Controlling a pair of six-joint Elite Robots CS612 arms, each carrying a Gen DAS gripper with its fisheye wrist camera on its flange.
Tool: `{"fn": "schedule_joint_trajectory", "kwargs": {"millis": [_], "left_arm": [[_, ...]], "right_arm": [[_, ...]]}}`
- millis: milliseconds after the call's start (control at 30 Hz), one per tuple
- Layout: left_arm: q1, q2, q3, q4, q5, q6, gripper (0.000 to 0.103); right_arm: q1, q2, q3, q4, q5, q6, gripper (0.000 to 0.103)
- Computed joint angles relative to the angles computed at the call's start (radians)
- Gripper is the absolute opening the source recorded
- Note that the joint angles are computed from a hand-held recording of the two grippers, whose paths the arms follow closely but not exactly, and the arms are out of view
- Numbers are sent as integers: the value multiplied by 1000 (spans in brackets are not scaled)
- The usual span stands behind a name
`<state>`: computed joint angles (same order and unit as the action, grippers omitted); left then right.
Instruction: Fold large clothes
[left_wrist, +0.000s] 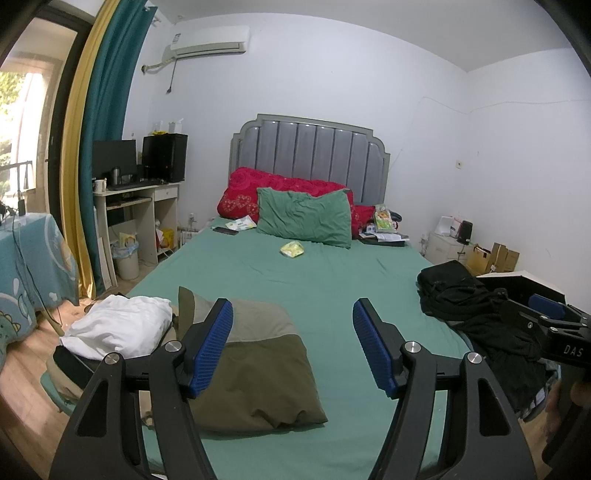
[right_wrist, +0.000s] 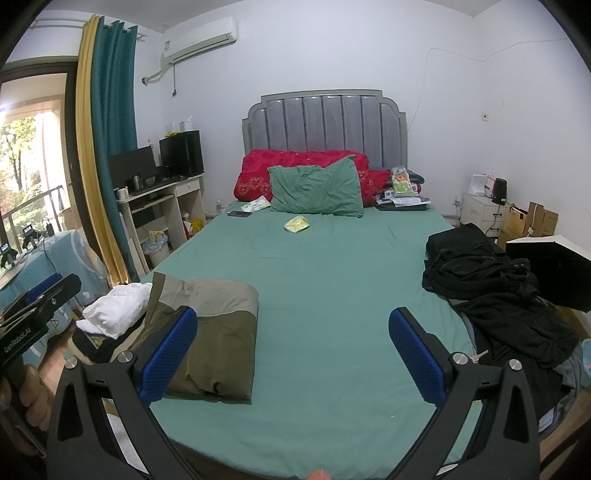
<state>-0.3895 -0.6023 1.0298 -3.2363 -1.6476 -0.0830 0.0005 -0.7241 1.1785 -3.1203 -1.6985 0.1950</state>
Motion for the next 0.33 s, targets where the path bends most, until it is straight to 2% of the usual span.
{"fn": "schedule_joint_trajectory", "kwargs": {"millis": [333], "left_arm": [[-4,1,-5,9,4,1,71]], "right_arm": [[1,0,0,1,-1,-1,102]]}}
